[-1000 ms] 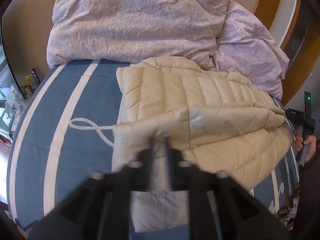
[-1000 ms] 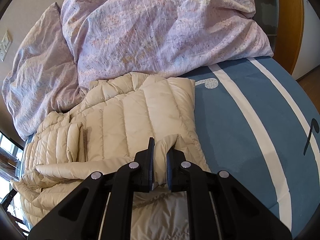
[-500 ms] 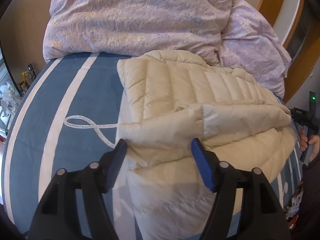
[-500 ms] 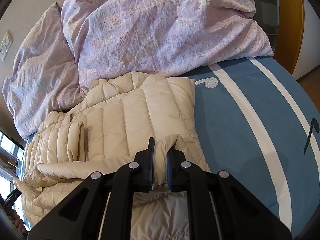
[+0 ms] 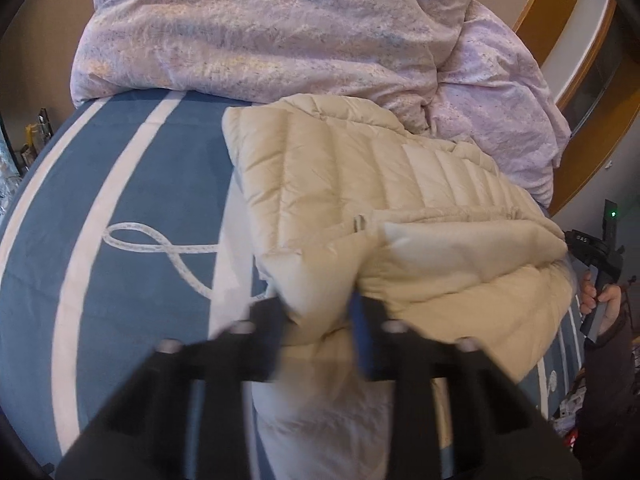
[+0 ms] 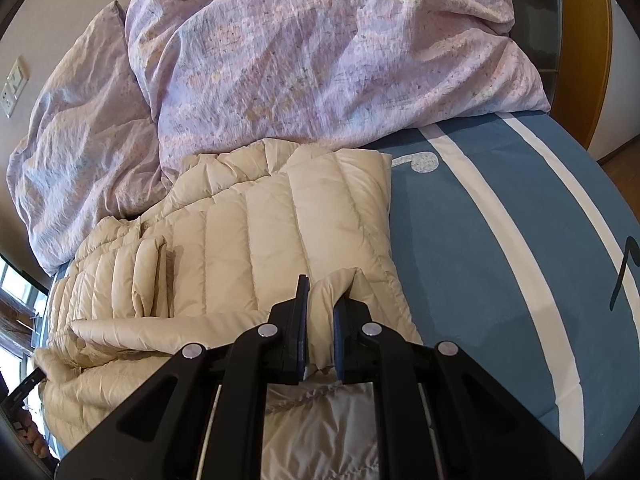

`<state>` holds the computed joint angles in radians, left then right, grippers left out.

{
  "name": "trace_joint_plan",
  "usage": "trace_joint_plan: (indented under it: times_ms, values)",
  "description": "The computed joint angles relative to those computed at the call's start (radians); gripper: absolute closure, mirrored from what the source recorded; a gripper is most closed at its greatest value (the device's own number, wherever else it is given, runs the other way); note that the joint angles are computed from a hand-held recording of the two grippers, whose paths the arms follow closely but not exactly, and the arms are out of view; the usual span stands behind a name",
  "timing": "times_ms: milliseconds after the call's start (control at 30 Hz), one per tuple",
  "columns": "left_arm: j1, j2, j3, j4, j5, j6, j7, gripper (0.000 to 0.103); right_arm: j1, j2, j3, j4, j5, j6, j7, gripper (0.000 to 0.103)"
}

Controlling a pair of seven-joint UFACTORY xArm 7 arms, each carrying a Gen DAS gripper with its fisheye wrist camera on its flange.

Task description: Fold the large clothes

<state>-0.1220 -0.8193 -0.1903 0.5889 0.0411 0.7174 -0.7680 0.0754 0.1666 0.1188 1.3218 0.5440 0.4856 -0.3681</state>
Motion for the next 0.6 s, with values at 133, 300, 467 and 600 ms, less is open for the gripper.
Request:
trace_joint_plan:
  times_ms: [133, 300, 467, 600]
  values:
    - [0.03, 0.001, -0.05, 0.036, 0.05, 0.028, -0.028, 0.097, -0.002, -0.003, 0.001, -0.004, 0.007, -0.005, -0.007, 0.093]
    - [0.059, 0.006, -0.07, 0.097, 0.107, 0.055, -0.049, 0.098, -0.009, -0.018, 0.002, -0.005, 0.043, -0.015, -0.038, 0.093]
    - [0.118, 0.068, -0.105, 0.193, 0.185, 0.083, -0.079, 0.097, -0.014, -0.033, 0.001, 0.008, 0.099, -0.03, -0.076, 0.093]
    - [0.172, 0.167, -0.137, 0.287, 0.265, 0.094, -0.132, 0.097, -0.006, -0.007, -0.006, 0.063, 0.086, -0.037, -0.042, 0.094]
